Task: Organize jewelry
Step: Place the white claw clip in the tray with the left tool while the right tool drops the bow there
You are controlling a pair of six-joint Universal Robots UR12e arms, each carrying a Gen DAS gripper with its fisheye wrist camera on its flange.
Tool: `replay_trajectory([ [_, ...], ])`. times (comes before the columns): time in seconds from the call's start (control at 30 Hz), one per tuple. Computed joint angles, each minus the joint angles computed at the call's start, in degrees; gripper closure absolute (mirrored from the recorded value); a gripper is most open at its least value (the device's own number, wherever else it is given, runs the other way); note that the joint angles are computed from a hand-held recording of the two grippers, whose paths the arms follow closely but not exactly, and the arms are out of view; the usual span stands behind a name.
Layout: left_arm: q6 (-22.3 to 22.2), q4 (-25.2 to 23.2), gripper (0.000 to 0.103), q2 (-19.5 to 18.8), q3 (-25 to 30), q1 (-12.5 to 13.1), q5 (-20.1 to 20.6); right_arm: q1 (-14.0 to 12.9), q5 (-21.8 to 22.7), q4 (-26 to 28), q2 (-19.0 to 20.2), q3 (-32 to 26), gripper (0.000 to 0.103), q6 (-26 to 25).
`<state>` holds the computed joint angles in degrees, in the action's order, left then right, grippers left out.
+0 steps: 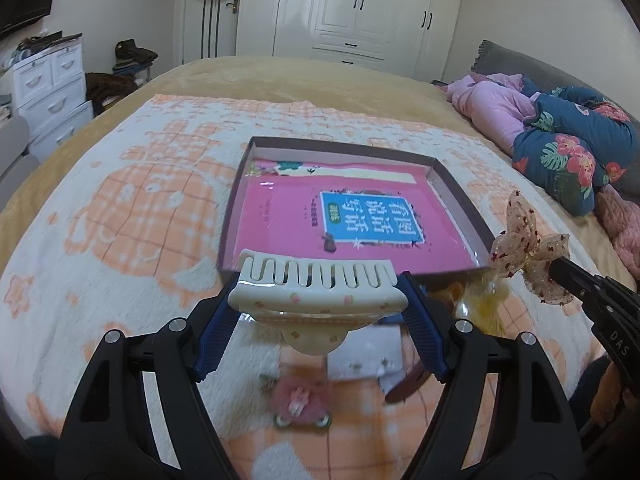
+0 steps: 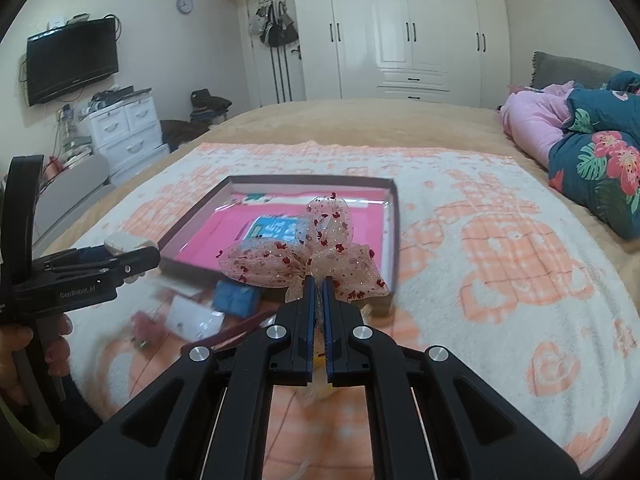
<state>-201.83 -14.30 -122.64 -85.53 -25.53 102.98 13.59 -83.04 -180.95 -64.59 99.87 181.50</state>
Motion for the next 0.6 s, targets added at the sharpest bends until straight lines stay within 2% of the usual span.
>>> replay_trajectory([
  [0.6,2.4,-2.3,0.036,-5.3,7.7,0.9,0.6,-0.1,-2.3,2.5,4.4,-7.2,0.099,-0.4],
])
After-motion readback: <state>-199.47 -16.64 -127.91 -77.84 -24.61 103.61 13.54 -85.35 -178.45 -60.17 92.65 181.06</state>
